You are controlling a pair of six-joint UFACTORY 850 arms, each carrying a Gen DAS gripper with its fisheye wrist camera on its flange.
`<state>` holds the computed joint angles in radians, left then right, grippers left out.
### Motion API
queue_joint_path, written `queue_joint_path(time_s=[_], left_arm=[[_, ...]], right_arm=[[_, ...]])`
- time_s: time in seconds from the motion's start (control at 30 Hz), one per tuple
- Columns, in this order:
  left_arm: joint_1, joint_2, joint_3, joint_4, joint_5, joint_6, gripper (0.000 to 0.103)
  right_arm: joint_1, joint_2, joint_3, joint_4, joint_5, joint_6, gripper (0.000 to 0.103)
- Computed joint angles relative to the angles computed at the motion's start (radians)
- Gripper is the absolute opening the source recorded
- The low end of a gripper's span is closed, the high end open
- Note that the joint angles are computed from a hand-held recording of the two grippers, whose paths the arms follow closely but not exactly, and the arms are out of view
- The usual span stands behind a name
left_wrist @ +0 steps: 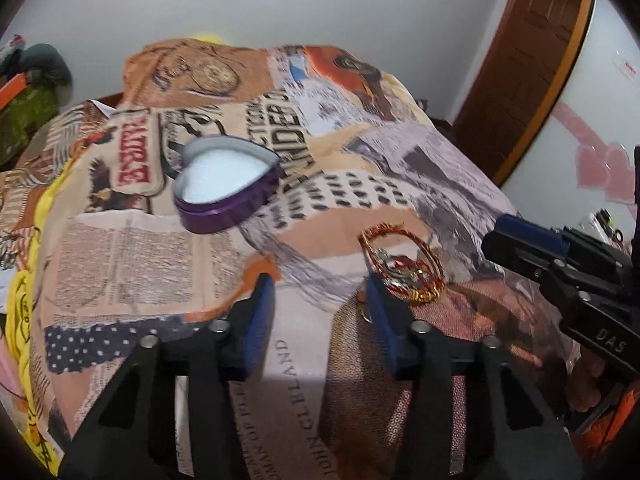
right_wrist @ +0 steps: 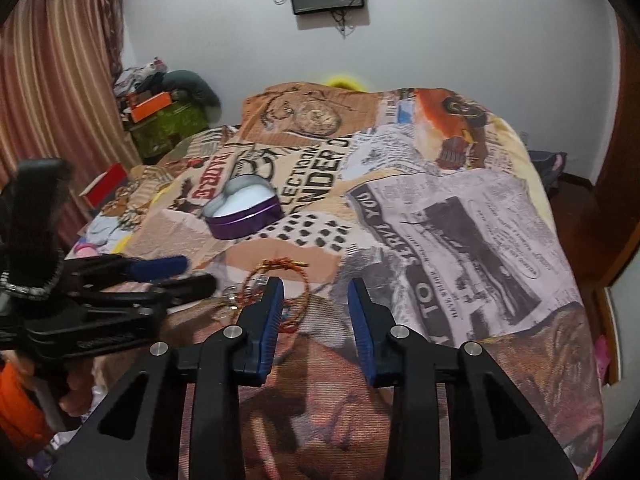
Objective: Organize jewelry
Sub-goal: 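Move both tools down toward the jewelry pile beside the purple tin, then grasp a silver ring with the left tool while the right tool grasps a gold ring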
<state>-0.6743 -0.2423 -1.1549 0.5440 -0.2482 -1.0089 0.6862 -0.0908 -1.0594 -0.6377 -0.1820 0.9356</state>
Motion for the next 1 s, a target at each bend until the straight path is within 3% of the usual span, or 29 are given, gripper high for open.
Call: queue_joint_path(time_s=[0.07,0.27,0.47,0.67,0.83,1.0], left_arm=[[0.006,-0.01,-0.006,-0.119,0.013,0.119,0.035],[0.009,-0.019,-0.015,-0.348,0.046,0.365,0.034],[0.005,-0.053,-0.053,-0.37,0.04,0.406,0.034],[0.015,-0.083,-0.082,-0.576,0.056,0.612,0.015],[0.024,-0.068,-0.062,-0.785,0.081,0.8,0.012],[0.021,-0.024,-0.014,-0.704,0.098,0.719,0.012]], right_arm=[[0.0,-0.005,-0.004,0.084,0.007,-0.091,0.03],[-0.008,-0.018,-0.015,0.266,0.002,-0.278,0.03],[-0.012,-0.025,-0.018,0.345,-0.007,-0.352,0.03],[-0.017,-0.028,-0.022,0.415,-0.014,-0.416,0.03],[-0.017,-0.035,-0.032,0.452,-0.025,-0.456,0.03],[-0.014,-0.042,-0.041,0.535,-0.033,-0.546,0.03]])
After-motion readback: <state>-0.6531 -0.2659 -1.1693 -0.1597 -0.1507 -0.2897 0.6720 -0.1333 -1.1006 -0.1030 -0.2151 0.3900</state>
